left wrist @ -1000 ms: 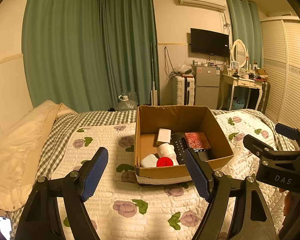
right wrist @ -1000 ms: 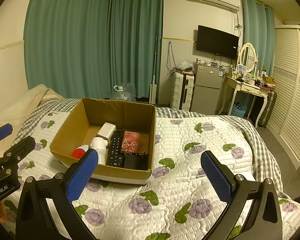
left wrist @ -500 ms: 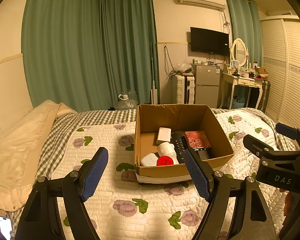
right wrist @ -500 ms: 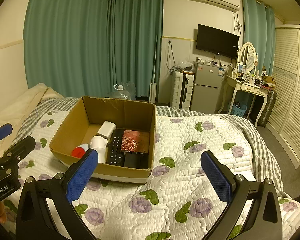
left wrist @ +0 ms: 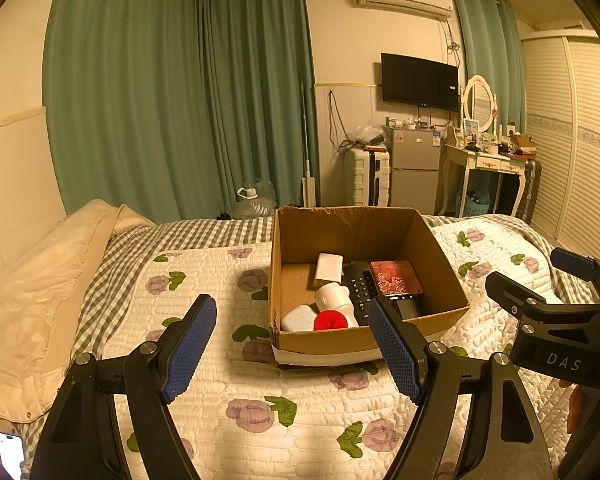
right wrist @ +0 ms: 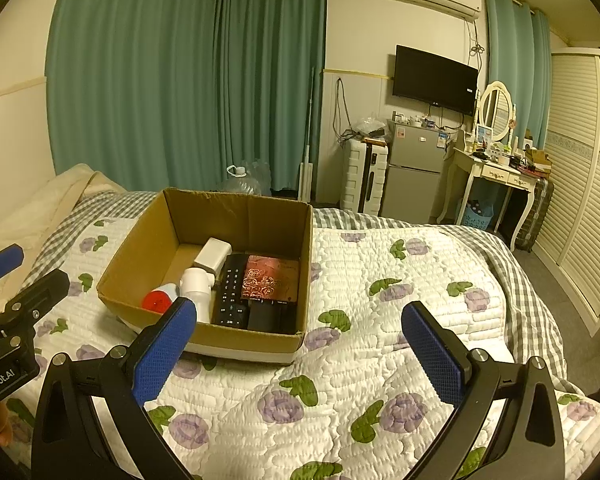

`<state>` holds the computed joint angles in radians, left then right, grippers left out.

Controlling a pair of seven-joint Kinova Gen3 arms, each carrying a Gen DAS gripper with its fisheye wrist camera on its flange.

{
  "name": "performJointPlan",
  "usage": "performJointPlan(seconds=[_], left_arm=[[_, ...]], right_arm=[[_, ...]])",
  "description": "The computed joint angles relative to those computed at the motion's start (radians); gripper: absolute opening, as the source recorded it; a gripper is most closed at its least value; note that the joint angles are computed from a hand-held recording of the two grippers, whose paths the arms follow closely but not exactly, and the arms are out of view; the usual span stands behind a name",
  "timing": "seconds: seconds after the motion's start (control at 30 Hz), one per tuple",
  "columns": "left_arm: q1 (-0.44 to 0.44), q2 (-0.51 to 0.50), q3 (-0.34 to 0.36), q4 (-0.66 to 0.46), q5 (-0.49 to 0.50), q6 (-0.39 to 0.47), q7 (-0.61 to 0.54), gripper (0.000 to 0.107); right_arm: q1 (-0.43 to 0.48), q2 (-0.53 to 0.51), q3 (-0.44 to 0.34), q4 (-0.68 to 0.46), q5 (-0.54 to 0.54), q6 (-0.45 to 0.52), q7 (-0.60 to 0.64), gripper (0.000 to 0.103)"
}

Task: Organize rigid objects

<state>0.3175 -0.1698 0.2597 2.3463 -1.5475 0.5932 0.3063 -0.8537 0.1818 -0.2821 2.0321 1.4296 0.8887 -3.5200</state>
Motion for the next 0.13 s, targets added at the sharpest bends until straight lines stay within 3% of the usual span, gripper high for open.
performJointPlan(seconds=[0.13], left_arm=[[-0.001, -0.001, -0.003, 0.005, -0.009, -0.007, 0.006, 0.081]], right_arm=[[0.002, 0.0, 0.001, -0.003, -0.007, -0.002, 0.008, 0.103]])
